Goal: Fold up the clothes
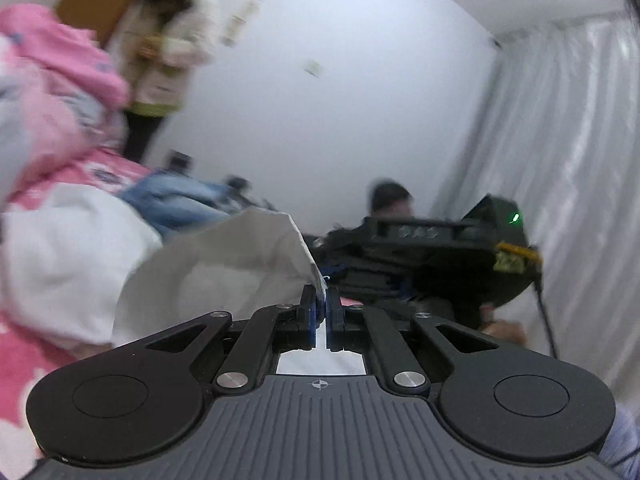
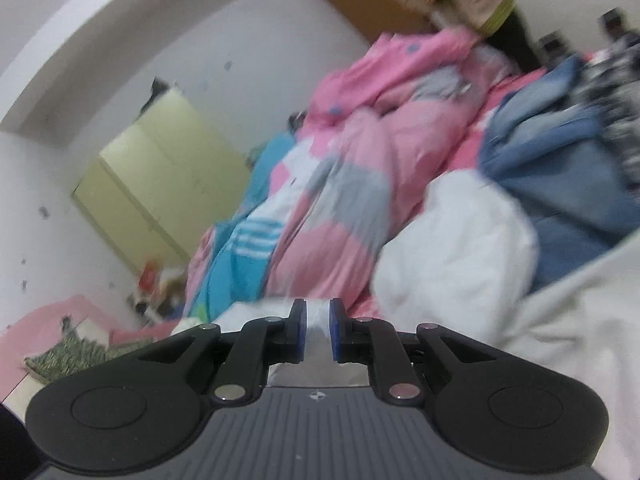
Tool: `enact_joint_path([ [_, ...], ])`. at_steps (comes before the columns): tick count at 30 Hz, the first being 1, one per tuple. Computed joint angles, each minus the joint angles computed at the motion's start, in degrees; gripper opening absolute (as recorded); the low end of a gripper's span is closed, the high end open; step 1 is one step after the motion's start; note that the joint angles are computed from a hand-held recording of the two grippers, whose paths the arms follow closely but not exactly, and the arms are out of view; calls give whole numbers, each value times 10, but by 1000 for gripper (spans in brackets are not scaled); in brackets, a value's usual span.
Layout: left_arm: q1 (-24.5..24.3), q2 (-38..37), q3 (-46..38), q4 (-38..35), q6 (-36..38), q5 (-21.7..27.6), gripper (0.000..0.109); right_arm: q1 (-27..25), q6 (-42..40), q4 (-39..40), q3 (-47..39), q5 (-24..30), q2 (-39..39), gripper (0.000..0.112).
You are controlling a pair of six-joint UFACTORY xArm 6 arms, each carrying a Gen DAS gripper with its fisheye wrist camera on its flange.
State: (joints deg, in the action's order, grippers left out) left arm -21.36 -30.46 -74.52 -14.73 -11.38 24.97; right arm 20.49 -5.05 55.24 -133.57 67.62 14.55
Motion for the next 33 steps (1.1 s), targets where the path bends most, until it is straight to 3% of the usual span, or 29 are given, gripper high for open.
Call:
enact_joint_path([
  [4, -26, 42, -23, -101, 149, 9, 2, -47, -25, 13, 201, -52, -146, 15],
  [6, -39, 68, -43, -143, 220, 36, 2, -78, -29, 21, 283, -64, -208, 15],
  [11, -67, 153, -113, -180, 313, 145, 2, -151, 15, 8, 472, -94, -349, 17],
  [15, -87, 232, -176, -214, 365, 239, 3, -193, 57, -28, 563, -96, -420, 20],
  [17, -88, 266, -206, -265, 422, 298, 4, -204, 70, -45, 597, -105, -448, 24],
  [19, -95, 301, -244, -253, 433, 358, 6, -212, 82, -56, 620, -115, -468, 29],
  [20, -102, 303, -241, -239, 436, 359, 14, -213, 88, -61, 630, -123, -475, 30],
  [21, -108, 301, -237, -230, 443, 359, 31, -210, 95, -67, 640, -136, -482, 30],
  [22, -112, 295, -226, -227, 451, 355, 38, -212, 96, -65, 645, -141, -485, 30],
  [23, -112, 287, -215, -239, 467, 353, 45, -212, 97, -64, 647, -145, -485, 31],
  [26, -88, 275, -206, -324, 539, 409, 64, -211, 88, -63, 643, -145, -476, 40],
  [30, -59, 241, -177, -363, 580, 451, 68, -188, 75, -110, 614, -147, -448, 48],
  [33, -17, 216, -166, -364, 548, 483, 68, -154, 74, -217, 586, -144, -425, 50],
])
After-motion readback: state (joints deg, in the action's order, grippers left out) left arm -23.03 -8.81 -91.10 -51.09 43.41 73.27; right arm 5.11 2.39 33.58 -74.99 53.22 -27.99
